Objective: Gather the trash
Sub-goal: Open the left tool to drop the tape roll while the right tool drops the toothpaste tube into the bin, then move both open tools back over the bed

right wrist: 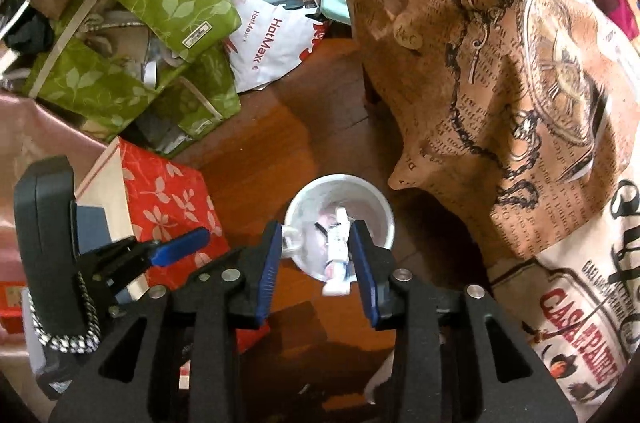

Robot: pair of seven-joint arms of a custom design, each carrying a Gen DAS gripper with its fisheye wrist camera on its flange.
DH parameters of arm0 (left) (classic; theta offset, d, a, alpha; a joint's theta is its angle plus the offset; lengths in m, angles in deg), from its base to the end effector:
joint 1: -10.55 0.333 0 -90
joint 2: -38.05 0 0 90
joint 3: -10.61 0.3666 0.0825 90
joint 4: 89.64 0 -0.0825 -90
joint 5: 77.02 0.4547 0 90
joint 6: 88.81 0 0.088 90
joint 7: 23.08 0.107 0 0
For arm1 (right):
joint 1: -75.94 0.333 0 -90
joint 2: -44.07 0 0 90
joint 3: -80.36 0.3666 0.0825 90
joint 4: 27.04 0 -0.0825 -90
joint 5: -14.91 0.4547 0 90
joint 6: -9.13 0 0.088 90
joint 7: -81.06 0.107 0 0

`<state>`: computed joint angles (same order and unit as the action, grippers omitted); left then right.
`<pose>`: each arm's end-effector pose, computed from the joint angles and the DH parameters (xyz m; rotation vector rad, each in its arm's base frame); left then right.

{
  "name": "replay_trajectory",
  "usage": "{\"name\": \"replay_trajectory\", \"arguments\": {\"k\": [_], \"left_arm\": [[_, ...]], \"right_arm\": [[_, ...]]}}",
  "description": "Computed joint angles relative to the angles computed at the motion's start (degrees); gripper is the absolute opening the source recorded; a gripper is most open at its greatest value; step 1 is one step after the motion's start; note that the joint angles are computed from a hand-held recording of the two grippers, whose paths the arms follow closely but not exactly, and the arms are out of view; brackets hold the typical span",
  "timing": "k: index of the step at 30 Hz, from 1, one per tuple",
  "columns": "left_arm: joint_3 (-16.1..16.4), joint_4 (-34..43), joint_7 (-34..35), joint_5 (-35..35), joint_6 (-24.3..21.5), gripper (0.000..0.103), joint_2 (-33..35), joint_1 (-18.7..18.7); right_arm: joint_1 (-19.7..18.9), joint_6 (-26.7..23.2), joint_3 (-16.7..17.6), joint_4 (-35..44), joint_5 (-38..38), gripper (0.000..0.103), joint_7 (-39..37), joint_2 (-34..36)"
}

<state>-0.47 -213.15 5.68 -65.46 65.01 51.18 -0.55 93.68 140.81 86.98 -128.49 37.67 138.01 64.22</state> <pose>0.6015 -0.2491 0.3236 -2.6142 1.5053 -0.4580 0.6742 0.3060 0.3941 -2.5267 1.0978 0.1428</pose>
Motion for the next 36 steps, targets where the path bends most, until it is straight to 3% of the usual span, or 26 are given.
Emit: {"name": "replay_trajectory", "arguments": {"k": [13,21,36], "left_arm": [[0.78,-0.44,-8.16,10.86,-4.41,0.041,-5.94,-2.65],[-0.58,1.07,-15.47,20.99,-7.91,0.041,-10.58,-3.60],[-3.47,13.84,-18.76,34.37,-14.27,0.041,-9.35,-7.20]], "right_arm": [[-1.64,4.46,0.06,-6.87,4.88,0.032,-6.30,-7.07],[-3.49,8.76,-0.93,-11.66,13.50,0.032,-12.98,-14.25],[-6.06,12.85,-5.93,-15.88,26.83,0.032,-23.26,-23.74]]}}
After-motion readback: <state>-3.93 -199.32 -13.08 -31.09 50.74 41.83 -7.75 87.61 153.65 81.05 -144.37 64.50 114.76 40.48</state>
